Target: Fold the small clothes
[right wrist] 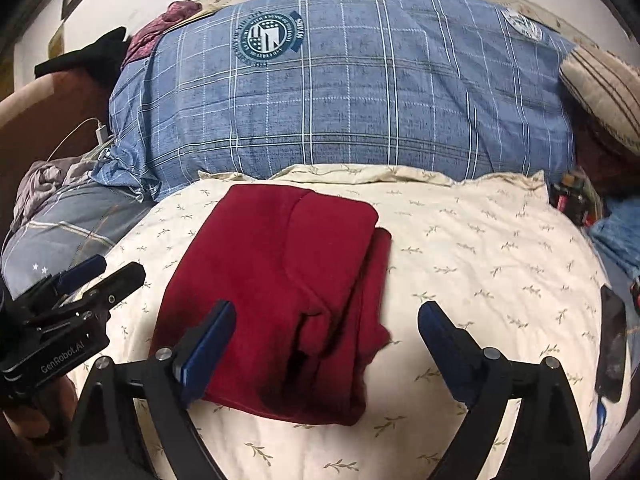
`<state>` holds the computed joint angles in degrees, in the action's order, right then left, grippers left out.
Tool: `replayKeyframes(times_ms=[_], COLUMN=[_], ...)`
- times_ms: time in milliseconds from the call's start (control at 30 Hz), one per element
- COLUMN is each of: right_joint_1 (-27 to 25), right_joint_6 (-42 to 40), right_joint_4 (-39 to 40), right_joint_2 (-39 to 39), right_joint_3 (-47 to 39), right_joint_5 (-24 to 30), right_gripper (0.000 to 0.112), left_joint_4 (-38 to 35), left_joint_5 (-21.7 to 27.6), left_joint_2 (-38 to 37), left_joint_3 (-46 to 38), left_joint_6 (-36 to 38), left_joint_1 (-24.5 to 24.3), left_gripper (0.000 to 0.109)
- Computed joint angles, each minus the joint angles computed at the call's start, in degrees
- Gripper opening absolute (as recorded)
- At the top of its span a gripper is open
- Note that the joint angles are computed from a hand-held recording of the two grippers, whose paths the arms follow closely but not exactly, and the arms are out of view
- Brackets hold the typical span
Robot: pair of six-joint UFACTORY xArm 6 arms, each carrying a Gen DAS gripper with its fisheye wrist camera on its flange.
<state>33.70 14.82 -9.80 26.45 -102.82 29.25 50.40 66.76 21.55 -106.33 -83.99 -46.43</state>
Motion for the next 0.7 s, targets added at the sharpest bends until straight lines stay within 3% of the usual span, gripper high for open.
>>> replayKeyframes(times_ms=[700], right_joint_1=[0.17], right_joint_6=[-2.36], right_joint_4=[5.61], right_joint_2=[4.23], right_joint_3=[-4.74], right_joint_5=[3.06], right_gripper=[0.094], left_joint_4=[-2.01], left_joint_5=[-1.30], left_joint_2=[1.65], left_joint_3=[-0.45], left_joint_6=[1.73], left_joint_1=[2.01], left_gripper=[0.072])
